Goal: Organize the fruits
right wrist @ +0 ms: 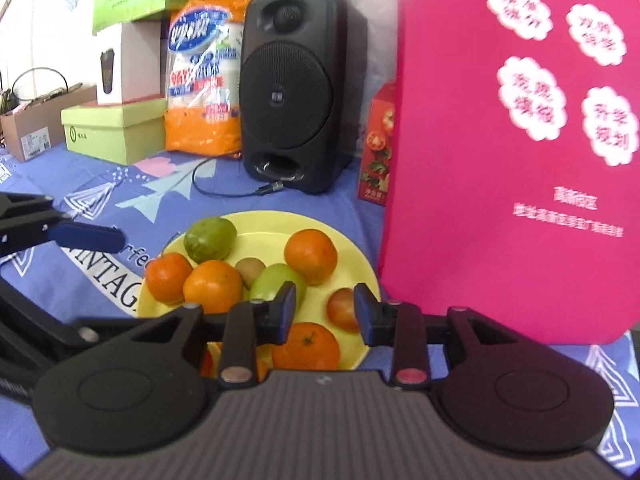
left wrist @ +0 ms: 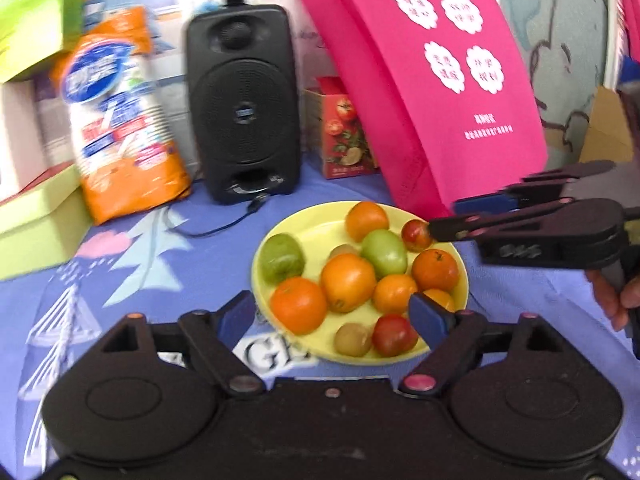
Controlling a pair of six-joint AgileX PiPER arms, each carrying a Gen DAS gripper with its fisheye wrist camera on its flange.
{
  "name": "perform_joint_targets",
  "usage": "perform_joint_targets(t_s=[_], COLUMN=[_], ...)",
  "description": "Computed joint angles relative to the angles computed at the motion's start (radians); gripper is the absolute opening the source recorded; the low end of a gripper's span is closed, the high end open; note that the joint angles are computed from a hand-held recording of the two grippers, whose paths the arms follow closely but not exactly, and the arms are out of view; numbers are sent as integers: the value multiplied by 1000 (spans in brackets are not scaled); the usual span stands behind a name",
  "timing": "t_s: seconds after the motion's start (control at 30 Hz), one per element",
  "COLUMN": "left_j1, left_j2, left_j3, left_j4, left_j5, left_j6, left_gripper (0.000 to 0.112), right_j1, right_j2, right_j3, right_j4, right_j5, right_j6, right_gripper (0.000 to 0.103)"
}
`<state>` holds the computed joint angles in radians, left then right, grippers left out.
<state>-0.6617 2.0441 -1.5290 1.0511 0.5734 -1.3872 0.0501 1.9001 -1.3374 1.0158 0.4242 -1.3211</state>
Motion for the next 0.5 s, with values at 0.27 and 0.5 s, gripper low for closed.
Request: perform_joint_targets(t_s=[0.27, 0.5], left_j1=[-152, -358], left_j2=[-238, -332], left_j3=[343, 447], left_j4=[246, 147], left_j5=[134, 426], left_j6=[-517, -631], left_gripper=[103, 103], right_j1=[-84, -79], right_j2=[-302, -651], right_j3=[384, 725], right_j4=[433, 604], right_j5=[54, 21], right_j6=[-366, -372], right_gripper=[57, 103])
